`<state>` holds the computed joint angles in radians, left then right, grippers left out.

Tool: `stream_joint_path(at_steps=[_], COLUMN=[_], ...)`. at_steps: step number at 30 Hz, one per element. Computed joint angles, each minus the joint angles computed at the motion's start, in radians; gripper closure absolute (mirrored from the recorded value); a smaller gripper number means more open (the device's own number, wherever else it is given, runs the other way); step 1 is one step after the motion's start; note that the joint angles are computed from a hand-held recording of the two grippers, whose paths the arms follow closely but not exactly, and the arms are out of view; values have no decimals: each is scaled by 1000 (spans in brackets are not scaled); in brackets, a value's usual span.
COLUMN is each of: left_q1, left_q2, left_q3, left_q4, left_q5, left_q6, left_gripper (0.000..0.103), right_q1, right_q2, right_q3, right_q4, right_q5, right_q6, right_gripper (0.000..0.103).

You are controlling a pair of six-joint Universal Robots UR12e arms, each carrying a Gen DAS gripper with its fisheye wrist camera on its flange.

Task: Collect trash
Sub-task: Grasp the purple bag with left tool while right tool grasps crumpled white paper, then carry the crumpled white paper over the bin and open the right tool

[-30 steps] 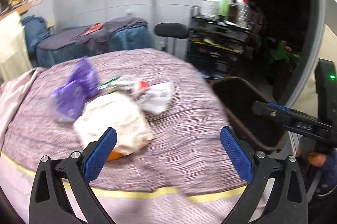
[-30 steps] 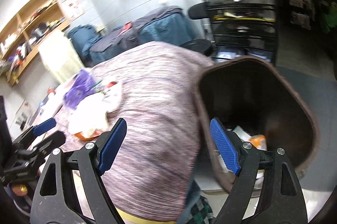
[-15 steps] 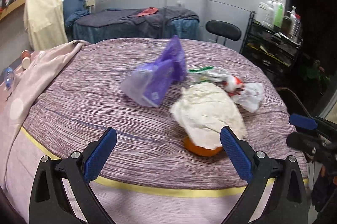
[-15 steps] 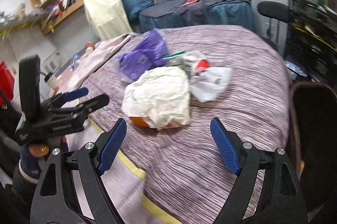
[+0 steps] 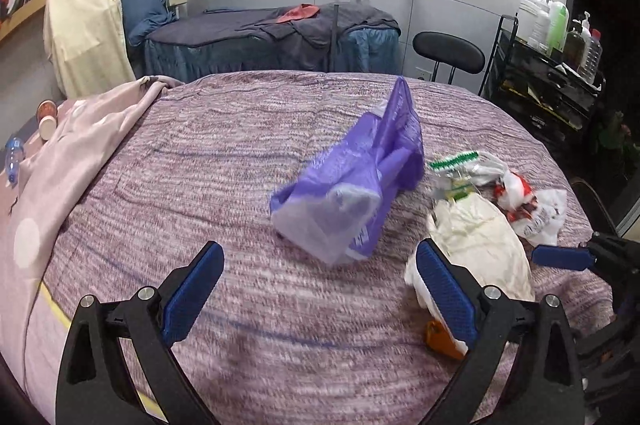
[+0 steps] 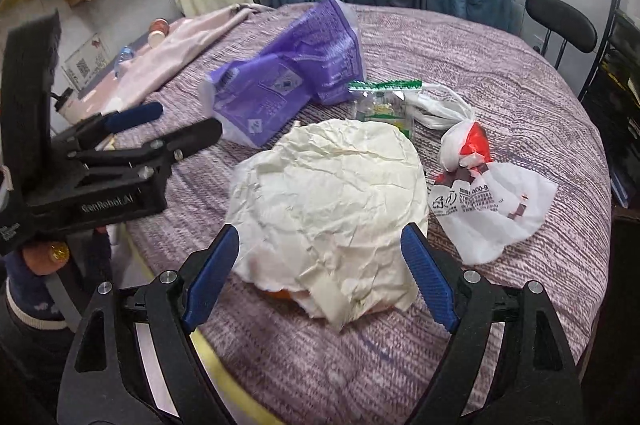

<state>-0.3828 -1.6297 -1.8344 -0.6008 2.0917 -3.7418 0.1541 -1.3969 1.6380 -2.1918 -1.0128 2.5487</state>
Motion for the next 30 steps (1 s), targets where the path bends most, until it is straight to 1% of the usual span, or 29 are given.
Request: stream_joint_path(at_steps=[1,2,3,4,5,6,7,8,9,11,12,15,18,20,25,30], left_q1=[5,11,15,22,28,31,30,30,27,22,20,16,5,-6,-38,-69], left_q2=[-4,-9,-13,-18,-21,-25,-28,-30,-31,-29,-26,-14,-2,10,41,57], left_q3=[3,8,13,17,19,22,23,23,21,16,11,-2,-12,-23,-47,-57], left_q4=[4,3,1,1,2,-2,-5,-4,-2,6,14,41,61,75,115,145], left_q5=[-4,-9,-16,-34,-56,-65,-67,-72,-72,-62,-60,-60,-43,-20,29,50], left_q6=[7,12,14,20,26,26,26,28,27,19,12,-10,-31,-48,-92,-111], left_gripper=[12,18,22,31,40,44,52,57,59,65,67,68,69,69,69,69], right_q1=[5,8,12,16,18,18,17,15,15,11,7,-6,-15,-26,-67,-105], right_q2=[9,16,24,31,38,43,47,50,52,50,48,34,16,3,-28,-55], right_q3=[-9,-15,-23,-32,-38,-42,-48,-51,-50,-45,-40,-22,-1,14,38,60], right_q4=[3,4,11,25,35,46,63,73,73,64,56,19,-11,-21,-2,-8], right_q5=[-14,-22,-31,-39,-43,-41,-38,-30,-25,-13,-3,30,55,84,184,256], right_q6=[8,16,22,20,20,20,18,17,18,22,25,31,31,30,20,41], right_gripper=[20,20,20,21,27,38,43,54,65,71,75,79,80,81,82,82])
